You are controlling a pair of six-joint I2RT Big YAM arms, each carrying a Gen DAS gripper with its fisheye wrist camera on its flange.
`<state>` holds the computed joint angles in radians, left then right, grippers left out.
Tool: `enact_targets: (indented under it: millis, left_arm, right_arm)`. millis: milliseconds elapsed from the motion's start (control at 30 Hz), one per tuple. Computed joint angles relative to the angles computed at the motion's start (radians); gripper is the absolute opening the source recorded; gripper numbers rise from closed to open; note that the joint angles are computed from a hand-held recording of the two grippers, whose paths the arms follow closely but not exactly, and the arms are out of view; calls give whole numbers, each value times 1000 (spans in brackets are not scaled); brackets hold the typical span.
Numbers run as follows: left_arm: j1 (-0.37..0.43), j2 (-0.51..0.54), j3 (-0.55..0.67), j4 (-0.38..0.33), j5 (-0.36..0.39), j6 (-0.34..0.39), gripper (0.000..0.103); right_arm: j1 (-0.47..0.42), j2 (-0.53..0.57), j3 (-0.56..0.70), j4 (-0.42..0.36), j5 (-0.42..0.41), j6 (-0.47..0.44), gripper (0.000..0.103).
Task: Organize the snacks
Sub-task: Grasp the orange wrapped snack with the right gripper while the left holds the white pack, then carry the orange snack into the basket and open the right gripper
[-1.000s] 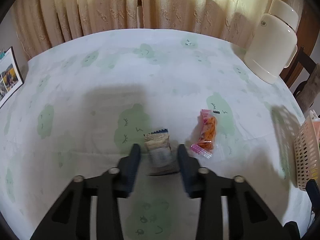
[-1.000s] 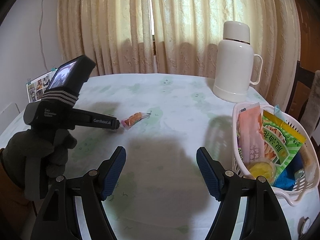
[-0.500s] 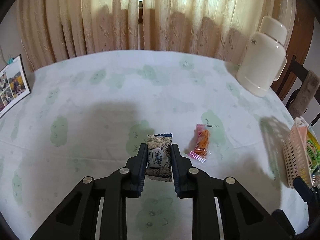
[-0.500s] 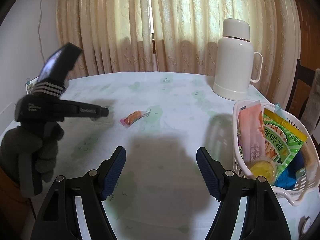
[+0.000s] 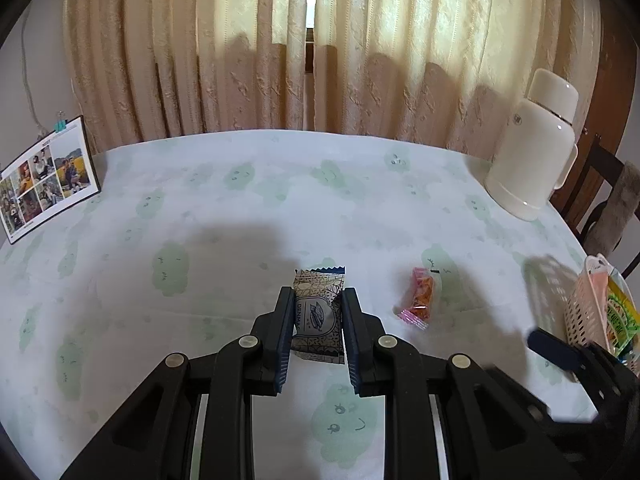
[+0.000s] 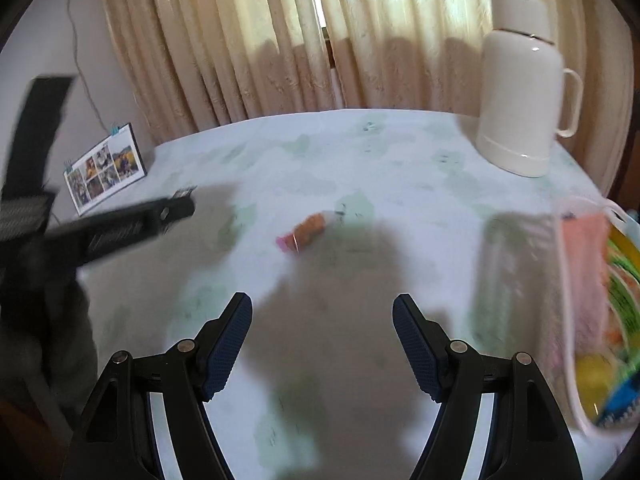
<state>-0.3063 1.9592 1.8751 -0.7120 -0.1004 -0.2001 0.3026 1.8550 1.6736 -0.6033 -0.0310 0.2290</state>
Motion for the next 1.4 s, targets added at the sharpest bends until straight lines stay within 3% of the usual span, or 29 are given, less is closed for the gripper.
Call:
enact_targets:
  millis: [367, 567, 700, 833, 1100, 1400]
  left_arm:
    - [22, -2, 9, -17, 23, -37, 21]
    - [27, 0, 14, -22, 29, -47, 21]
    - [28, 4, 20, -29, 32, -51, 21]
    - [29, 4, 20, -28, 33, -50, 21]
    - [24, 1, 10, -15, 38, -36, 21]
    - [12, -3, 5, -10, 46, -21, 21]
  right_arm:
    - [16, 267, 396, -221, -4, 17, 66]
    - [23, 386, 586, -360, 43, 24, 49]
    - [33, 389, 583, -351, 102, -8, 35]
    - [32, 354, 522, -309, 99, -5, 32]
    - [34, 226, 342, -170, 109, 5, 31]
    - [36, 140, 222, -98, 161, 28, 31]
